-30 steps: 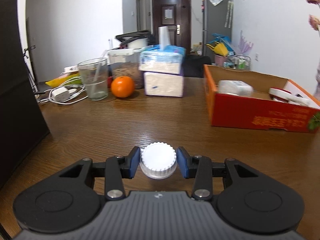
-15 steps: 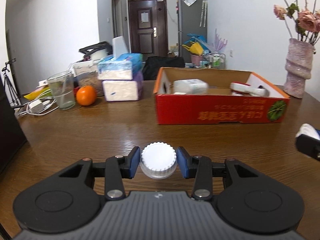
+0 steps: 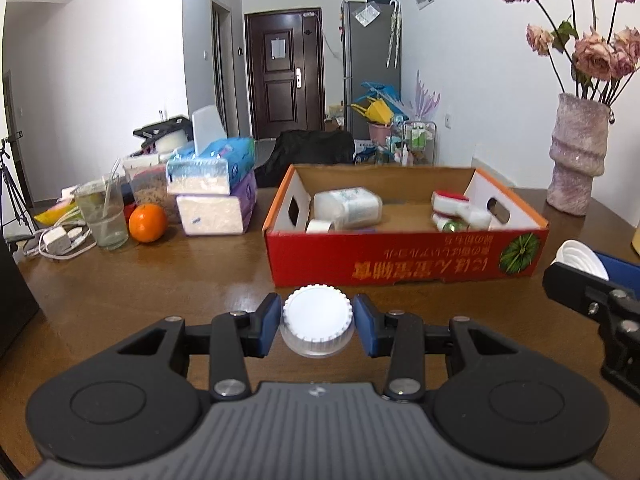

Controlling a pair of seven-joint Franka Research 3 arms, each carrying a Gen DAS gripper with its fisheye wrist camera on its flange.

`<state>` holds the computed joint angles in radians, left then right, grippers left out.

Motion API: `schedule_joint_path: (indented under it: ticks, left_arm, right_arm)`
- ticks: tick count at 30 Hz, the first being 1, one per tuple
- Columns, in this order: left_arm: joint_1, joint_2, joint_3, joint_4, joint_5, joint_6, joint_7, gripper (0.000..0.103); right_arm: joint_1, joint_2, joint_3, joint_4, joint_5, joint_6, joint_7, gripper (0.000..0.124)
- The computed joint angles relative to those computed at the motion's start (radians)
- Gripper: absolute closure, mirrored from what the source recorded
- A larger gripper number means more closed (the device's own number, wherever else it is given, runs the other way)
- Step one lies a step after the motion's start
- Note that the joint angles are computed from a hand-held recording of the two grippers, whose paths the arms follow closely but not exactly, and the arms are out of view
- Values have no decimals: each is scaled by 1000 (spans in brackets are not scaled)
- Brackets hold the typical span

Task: Organize rigid objects
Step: 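Carry both white caps over the cardboard box with both tools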

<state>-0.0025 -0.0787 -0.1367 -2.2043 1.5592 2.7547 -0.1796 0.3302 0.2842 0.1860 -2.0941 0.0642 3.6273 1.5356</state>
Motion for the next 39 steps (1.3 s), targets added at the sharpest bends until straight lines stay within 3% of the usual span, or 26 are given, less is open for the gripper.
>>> schedule_joint_path:
  ticks: [23, 33, 39]
  left_arm:
    - [-40, 153, 26, 235, -1, -79, -24, 62]
    - [-67, 254, 61, 360, -40, -109, 41, 62]
    - [-79, 320, 87, 438, -93, -110, 97, 62]
  right_arm:
    - [8, 146, -19, 282, 76, -78, -82, 85]
    - [90, 270, -106, 528, 211, -212, -180, 85]
    - [150, 358, -191, 685, 260, -311, -191, 85]
